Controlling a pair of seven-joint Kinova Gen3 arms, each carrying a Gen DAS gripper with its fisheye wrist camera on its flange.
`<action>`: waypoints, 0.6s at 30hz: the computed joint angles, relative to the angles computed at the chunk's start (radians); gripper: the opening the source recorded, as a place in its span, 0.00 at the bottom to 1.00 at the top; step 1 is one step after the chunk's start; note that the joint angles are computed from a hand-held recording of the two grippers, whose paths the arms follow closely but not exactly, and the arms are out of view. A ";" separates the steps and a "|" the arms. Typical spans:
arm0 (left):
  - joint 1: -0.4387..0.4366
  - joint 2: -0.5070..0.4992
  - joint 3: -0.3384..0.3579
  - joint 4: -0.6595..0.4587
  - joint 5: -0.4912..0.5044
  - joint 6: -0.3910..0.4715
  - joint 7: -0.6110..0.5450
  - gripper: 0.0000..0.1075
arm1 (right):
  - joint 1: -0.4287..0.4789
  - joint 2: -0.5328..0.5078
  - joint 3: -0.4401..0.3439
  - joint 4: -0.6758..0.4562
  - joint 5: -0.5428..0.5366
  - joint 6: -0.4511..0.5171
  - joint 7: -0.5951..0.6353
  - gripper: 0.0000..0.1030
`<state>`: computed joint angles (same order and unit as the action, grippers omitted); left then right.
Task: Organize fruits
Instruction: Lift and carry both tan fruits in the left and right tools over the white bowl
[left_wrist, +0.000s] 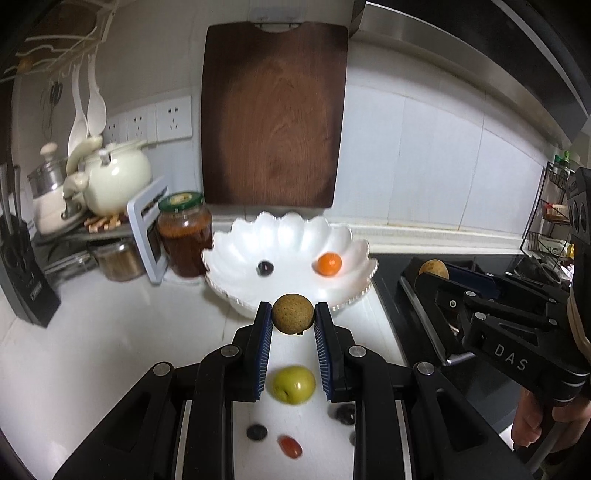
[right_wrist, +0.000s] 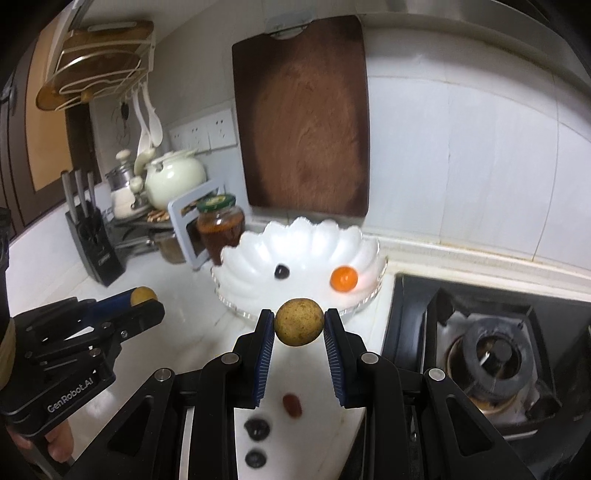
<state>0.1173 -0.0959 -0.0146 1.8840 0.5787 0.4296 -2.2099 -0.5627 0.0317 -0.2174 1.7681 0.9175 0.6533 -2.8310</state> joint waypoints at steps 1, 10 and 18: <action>0.001 0.004 0.000 -0.007 0.002 -0.008 -0.007 0.22 | -0.001 0.002 0.000 -0.003 0.010 0.002 -0.007 0.28; -0.019 0.059 0.010 -0.072 0.045 -0.023 -0.073 0.22 | -0.024 0.048 0.023 -0.061 0.104 0.040 -0.054 0.28; -0.065 0.120 0.053 -0.141 0.052 -0.021 -0.098 0.22 | -0.039 0.098 0.064 -0.123 0.116 0.052 -0.053 0.28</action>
